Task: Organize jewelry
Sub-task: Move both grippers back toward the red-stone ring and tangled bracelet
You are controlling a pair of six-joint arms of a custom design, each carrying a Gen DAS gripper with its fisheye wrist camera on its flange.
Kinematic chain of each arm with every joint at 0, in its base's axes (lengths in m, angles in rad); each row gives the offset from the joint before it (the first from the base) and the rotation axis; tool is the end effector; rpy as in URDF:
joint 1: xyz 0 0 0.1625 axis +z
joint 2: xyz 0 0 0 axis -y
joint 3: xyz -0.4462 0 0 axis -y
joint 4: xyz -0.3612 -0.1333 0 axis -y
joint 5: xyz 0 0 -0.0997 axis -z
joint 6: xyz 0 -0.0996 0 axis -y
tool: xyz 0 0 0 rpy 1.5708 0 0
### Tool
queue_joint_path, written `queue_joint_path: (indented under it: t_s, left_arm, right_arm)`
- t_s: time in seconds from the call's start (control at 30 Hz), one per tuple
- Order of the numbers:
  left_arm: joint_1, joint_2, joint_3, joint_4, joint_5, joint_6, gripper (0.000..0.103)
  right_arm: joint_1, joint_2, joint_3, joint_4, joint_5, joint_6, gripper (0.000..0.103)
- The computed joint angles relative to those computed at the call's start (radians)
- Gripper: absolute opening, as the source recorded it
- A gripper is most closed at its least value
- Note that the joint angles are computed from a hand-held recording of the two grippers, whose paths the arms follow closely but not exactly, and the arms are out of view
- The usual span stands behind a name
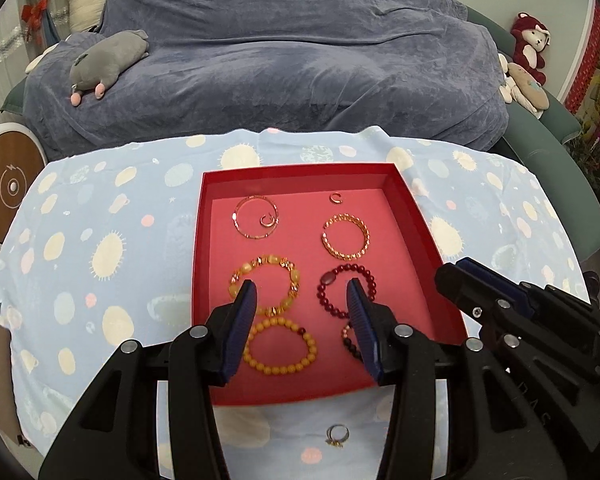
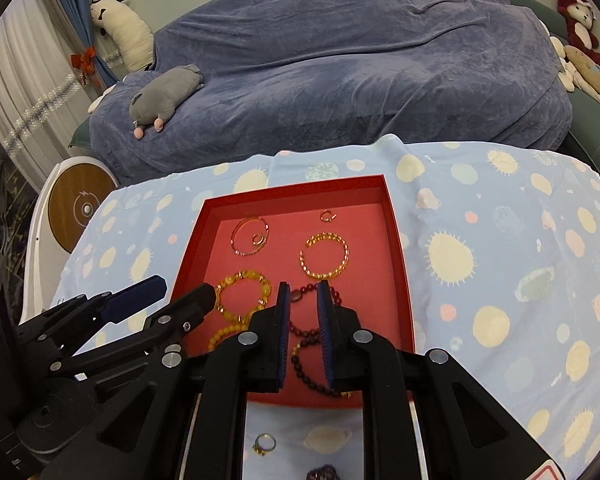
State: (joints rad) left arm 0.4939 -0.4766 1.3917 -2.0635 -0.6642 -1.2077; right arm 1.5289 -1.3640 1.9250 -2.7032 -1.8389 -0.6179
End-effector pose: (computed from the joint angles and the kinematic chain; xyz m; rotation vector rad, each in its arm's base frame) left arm -0.5005 -0.5100 -0.0160 0.0885 2.2883 -0.8063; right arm 0.0845 -0.5373 0.3802 0.6499 -2.5622 0.6186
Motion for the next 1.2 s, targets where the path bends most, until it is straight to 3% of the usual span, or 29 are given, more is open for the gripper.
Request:
queue_joint_path:
  t_s: [0.33, 0.43, 0.57, 0.8, 1.2]
  left_arm:
    - [-0.095, -0.025, 0.155, -0.047, -0.093, -0.131, 0.044]
    - [-0.115, -0.021, 0.185, -0.045, -0.119, -0.167, 0.045]
    - [-0.135, -0.027, 0.241, -0.063, -0.161, -0.221, 0.045]
    - [-0.164, -0.038, 0.322, -0.09, -0.203, -0.304, 0.045]
    - [-0.178, -0.054, 0.358, -0.086, -0.22, -0.352, 0.046]
  right_arm:
    - [-0.073, -0.18, 0.2, -0.003, 0.01, -0.042, 0.016]
    - [-0.112, -0.218, 0.247, -0.008, 0.013, -0.05, 0.025]
    - [-0.171, -0.251, 0.301, -0.008, -0.003, -0.067, 0.026]
    - [-0.221, -0.265, 0.369, -0.042, -0.031, -0.109, 0.026]
    - [-0.206, -0.207, 0.387, -0.107, -0.066, -0.112, 0.026]
